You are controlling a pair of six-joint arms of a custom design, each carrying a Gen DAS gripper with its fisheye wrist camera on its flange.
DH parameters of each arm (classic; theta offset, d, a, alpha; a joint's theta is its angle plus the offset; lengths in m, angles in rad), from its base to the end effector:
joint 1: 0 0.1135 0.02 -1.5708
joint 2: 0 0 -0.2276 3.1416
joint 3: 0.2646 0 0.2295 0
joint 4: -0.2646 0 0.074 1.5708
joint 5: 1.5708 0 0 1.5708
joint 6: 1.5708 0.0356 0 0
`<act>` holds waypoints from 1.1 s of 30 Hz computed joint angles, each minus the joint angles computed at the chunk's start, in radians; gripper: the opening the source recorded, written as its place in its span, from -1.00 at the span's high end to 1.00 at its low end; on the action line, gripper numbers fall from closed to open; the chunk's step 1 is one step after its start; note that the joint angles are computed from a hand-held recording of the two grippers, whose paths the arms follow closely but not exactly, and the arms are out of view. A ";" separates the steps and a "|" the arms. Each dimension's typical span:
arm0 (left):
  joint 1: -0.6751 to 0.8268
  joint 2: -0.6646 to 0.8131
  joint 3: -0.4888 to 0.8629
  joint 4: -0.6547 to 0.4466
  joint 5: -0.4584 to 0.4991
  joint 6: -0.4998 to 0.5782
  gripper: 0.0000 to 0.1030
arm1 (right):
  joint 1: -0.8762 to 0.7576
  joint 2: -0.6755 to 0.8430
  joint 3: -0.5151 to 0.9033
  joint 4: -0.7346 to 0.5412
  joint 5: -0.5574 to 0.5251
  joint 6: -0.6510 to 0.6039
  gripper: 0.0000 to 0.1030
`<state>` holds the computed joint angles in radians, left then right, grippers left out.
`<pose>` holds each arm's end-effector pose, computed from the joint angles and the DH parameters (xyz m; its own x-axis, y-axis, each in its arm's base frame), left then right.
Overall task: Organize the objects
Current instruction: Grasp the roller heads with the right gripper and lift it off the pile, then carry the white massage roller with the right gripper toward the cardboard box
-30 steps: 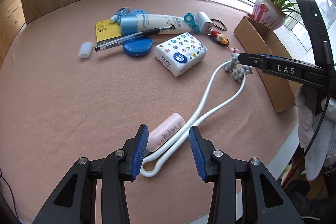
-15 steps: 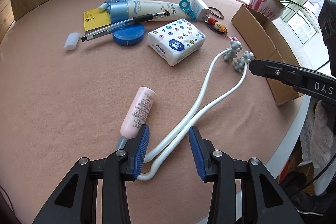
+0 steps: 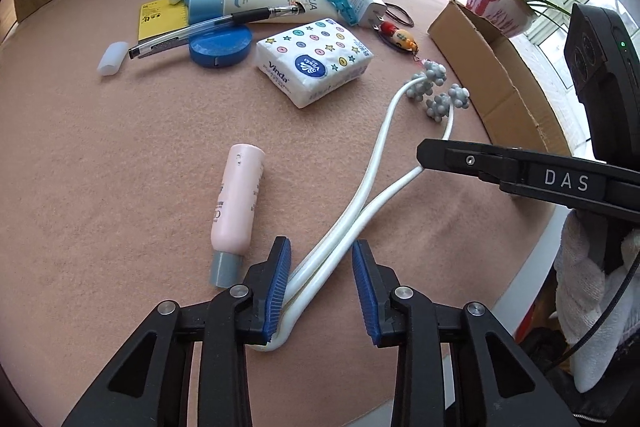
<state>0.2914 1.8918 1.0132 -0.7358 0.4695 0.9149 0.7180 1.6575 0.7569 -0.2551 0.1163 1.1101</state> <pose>0.2678 0.0635 0.0916 -0.8016 0.4974 -0.3316 0.5906 0.7449 -0.3102 0.2049 0.1735 0.1039 -0.8601 0.4300 -0.2744 0.3425 0.8855 0.3140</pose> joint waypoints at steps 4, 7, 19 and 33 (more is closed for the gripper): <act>-0.031 -0.032 -0.037 -0.031 0.020 0.004 0.34 | -0.015 0.012 0.010 -0.002 0.013 -0.012 0.45; -0.081 -0.064 -0.086 -0.029 0.032 -0.015 0.34 | -0.030 0.010 0.018 -0.022 0.030 -0.033 0.56; -0.178 -0.126 -0.076 -0.048 0.084 -0.105 0.33 | -0.066 -0.113 -0.118 -0.002 0.052 0.015 0.63; -0.263 -0.012 0.029 -0.012 0.087 -0.206 0.36 | -0.014 -0.178 -0.202 0.046 0.041 0.170 0.62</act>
<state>0.0281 1.8799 1.0417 -0.7474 0.5570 0.7093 0.7039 1.4794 0.5545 -0.2088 0.1576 1.2800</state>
